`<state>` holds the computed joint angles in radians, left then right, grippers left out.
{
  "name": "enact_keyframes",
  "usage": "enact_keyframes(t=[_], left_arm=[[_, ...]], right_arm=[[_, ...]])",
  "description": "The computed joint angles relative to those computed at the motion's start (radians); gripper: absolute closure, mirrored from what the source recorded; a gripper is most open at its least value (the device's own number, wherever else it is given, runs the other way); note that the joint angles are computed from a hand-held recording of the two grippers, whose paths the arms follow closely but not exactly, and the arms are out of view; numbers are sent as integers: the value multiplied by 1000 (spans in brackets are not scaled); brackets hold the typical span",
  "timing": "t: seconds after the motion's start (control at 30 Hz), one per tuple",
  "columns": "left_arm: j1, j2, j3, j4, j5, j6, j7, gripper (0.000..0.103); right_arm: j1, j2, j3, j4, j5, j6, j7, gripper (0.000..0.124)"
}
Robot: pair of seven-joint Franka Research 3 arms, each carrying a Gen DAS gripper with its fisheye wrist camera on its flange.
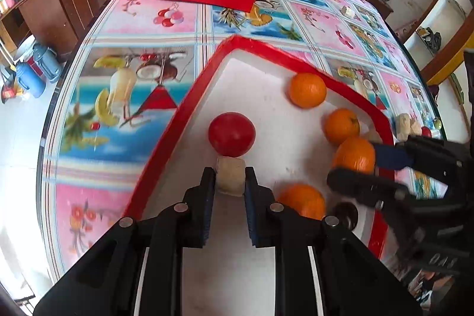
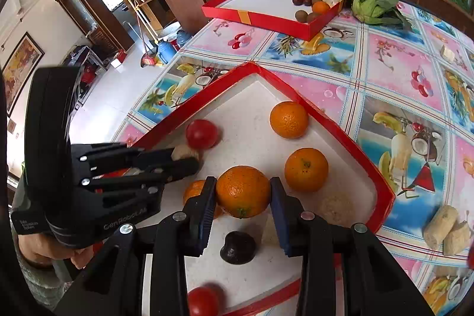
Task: Organize fruits
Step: 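Carry the cream chunk and orange over the white tray with both tools, then open the left tool to drop the chunk while the right tool releases the orange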
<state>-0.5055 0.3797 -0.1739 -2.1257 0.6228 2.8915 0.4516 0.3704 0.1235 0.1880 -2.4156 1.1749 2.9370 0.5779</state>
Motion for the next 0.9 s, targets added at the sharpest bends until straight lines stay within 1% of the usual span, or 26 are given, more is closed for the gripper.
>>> enact_keyframes(t=[0.03,0.1,0.2,0.27,0.33,0.53,0.6,0.67,0.77,0.9], left_arm=[[5,9,-1,13,-4,1,8,86],[-1,13,15,26,7,13,-5,86],[-6,2,20,19,22,29,-4,86],[-23,-2,26,22,44,-9,-6,86],[-17,1,15,18,47,-14,3,86],[-13,10,23,16,54,-2,-28,86],[-15,14,24,23,59,-9,-29,86],[-23,20,30,35,72,-20,-37,86],[-29,24,33,45,87,-36,-47,86],[-32,26,30,54,106,-54,-54,86]], right_arm=[[0,8,-2,5,-6,-2,8,88],[-1,20,-1,14,-9,-3,16,88],[-4,39,1,26,-31,-2,41,88],[-7,51,4,35,-46,-1,60,88],[-11,64,10,44,-54,1,69,88],[-12,102,29,67,-123,52,129,88],[8,104,24,55,-192,98,179,88],[9,106,28,44,-246,122,219,88],[-24,107,57,41,-261,124,233,87],[-38,106,70,35,-288,131,257,87]])
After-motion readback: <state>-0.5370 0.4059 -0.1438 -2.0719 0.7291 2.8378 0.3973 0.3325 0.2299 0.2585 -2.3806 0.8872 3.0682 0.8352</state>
